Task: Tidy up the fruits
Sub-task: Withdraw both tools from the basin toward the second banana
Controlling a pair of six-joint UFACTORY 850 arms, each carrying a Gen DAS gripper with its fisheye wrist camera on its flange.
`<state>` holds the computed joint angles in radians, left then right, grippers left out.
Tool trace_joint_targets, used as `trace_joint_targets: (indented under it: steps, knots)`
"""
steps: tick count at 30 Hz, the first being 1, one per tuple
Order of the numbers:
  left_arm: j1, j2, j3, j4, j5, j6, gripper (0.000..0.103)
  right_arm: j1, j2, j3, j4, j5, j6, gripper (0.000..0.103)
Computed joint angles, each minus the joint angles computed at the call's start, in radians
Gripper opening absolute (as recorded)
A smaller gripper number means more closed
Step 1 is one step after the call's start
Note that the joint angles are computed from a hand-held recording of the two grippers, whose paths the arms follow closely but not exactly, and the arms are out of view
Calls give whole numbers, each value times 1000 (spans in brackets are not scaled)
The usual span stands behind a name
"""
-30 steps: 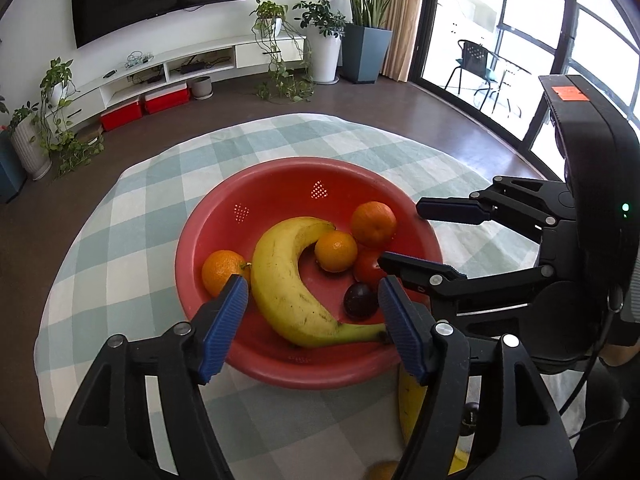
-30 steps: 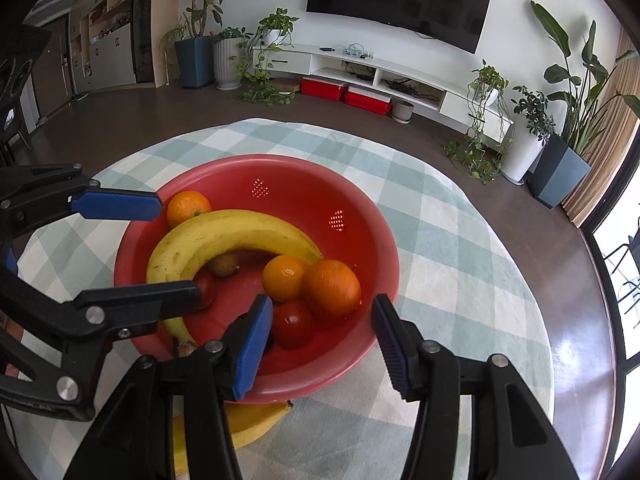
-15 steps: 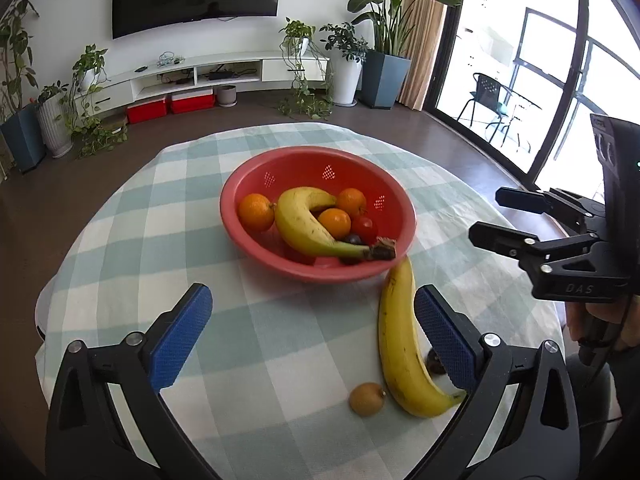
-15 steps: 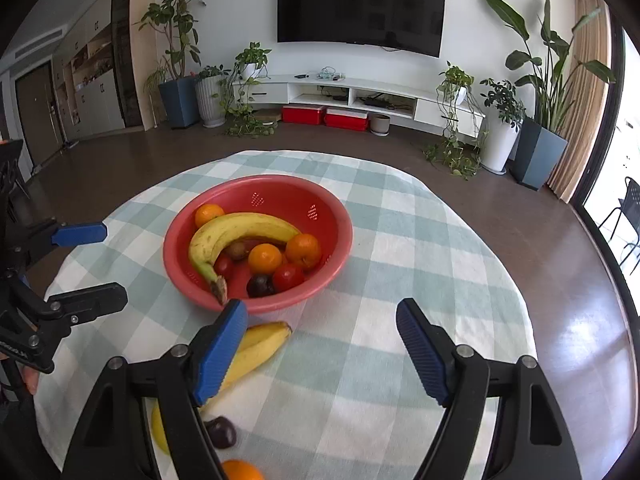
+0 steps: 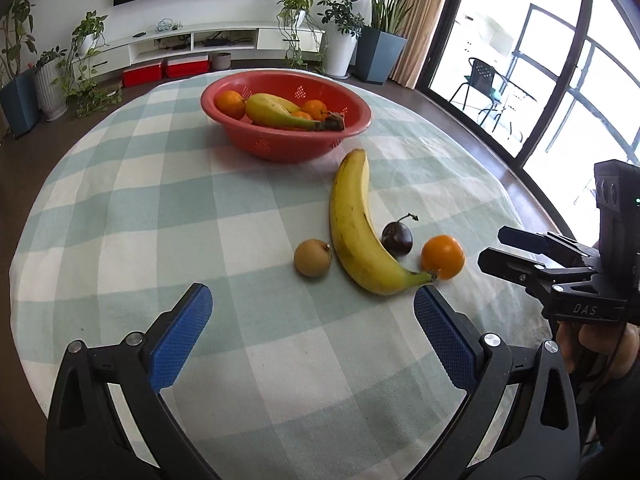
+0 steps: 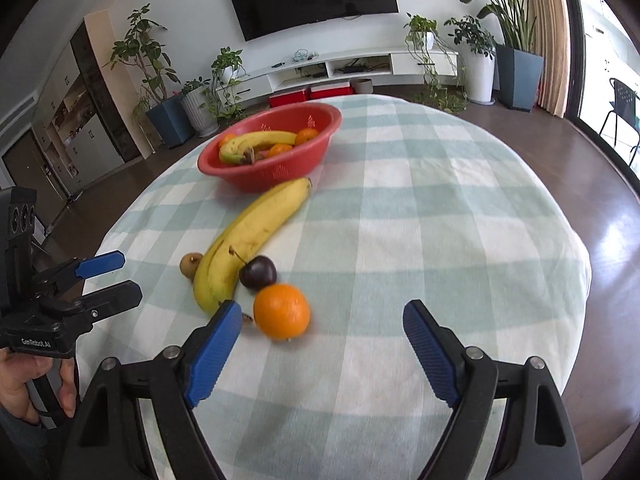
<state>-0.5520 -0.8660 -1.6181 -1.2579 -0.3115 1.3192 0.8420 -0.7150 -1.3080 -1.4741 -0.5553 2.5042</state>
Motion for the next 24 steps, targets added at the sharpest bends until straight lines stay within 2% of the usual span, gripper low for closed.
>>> trace_joint_targets:
  steps: [1, 6, 12, 17, 21, 24]
  knots:
    - [-2, 0, 2, 19, 0, -16, 102, 3, -1, -3, -4, 1, -9, 76]
    - [-2, -2, -6, 58, -2, -48, 102, 13, -2, 5, -60, -13, 41, 76]
    - [7, -21, -43, 190, -3, -183, 102, 7, 7, 26, -120, -1, 130, 74]
    - [8, -24, -41, 165, 4, -160, 102, -9, 21, 25, -141, 49, 153, 69]
    - [12, -19, -22, 95, 17, -97, 102, -25, 15, -40, -95, 81, 38, 64]
    - [24, -11, -4, -8, 11, -9, 102, -53, -24, -147, 81, 153, -211, 64]
